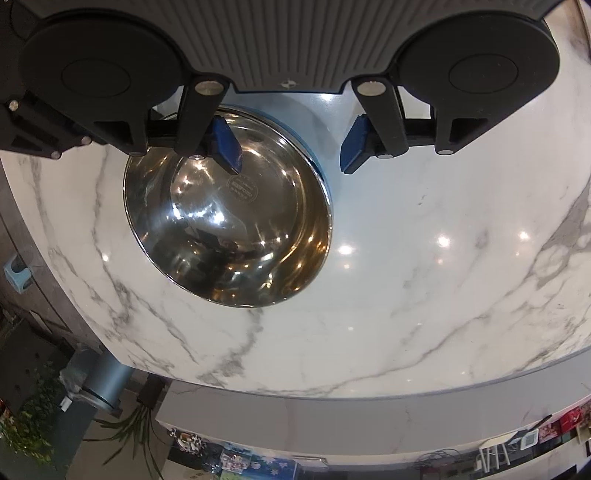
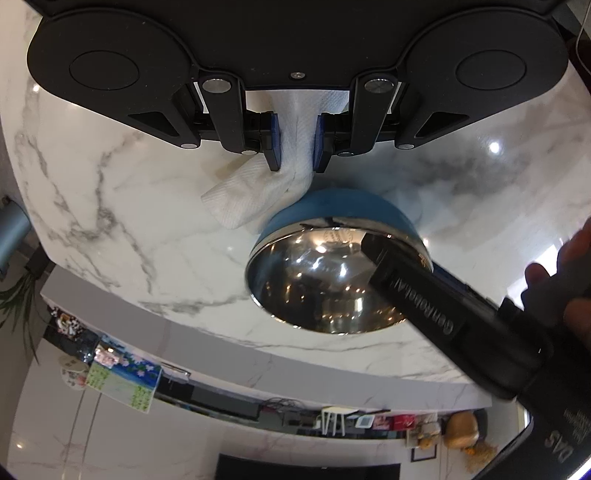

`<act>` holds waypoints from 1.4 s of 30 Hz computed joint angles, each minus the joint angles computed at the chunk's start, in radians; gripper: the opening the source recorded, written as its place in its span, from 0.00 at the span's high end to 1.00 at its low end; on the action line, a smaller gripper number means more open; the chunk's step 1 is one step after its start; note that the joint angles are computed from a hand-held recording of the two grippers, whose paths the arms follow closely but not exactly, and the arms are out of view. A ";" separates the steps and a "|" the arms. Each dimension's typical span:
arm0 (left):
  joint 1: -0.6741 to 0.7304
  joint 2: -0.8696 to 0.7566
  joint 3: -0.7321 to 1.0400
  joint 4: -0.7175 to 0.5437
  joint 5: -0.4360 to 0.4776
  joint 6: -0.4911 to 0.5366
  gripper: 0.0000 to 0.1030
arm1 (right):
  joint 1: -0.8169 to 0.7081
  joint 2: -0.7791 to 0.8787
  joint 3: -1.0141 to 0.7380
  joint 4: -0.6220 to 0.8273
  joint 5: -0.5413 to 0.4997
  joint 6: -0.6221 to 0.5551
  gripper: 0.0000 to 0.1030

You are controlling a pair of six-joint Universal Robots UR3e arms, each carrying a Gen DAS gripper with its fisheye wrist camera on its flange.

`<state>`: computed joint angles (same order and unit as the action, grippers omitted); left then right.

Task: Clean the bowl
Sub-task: 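Hold the bowl rim with the left tool while the right tool wipes around the outer wall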

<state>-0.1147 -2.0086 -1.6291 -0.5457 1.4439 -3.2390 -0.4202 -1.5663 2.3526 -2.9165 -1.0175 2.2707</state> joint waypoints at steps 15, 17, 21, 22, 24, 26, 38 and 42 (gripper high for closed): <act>-0.025 -0.021 0.025 -0.001 0.043 0.064 0.66 | -0.038 0.002 -0.015 -0.002 0.039 0.002 0.84; -0.026 -0.024 0.023 0.008 0.047 0.071 0.68 | -0.056 0.004 -0.012 -0.035 0.052 0.031 0.84; -0.030 -0.035 0.025 0.032 0.050 0.088 0.73 | -0.092 0.009 0.000 -0.116 0.084 0.081 0.84; -0.030 -0.038 0.027 0.035 0.048 0.091 0.73 | -0.100 0.010 0.003 -0.134 0.094 0.088 0.84; -0.034 -0.043 0.031 0.040 0.051 0.096 0.74 | -0.109 0.013 0.008 -0.149 0.112 0.083 0.84; -0.039 -0.048 0.035 0.044 0.057 0.100 0.74 | -0.106 0.016 0.009 -0.156 0.113 0.077 0.84; -0.049 -0.047 0.026 0.061 0.073 0.107 0.72 | -0.059 0.044 0.003 -0.150 0.067 0.059 0.84; -0.045 -0.046 0.007 0.089 0.061 0.109 0.65 | -0.046 0.062 -0.006 -0.132 0.052 0.042 0.84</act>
<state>-0.1592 -2.0549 -1.6224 -0.4570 1.5049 -3.1299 -0.4665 -1.5046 2.3466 -3.0484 -0.9656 2.3126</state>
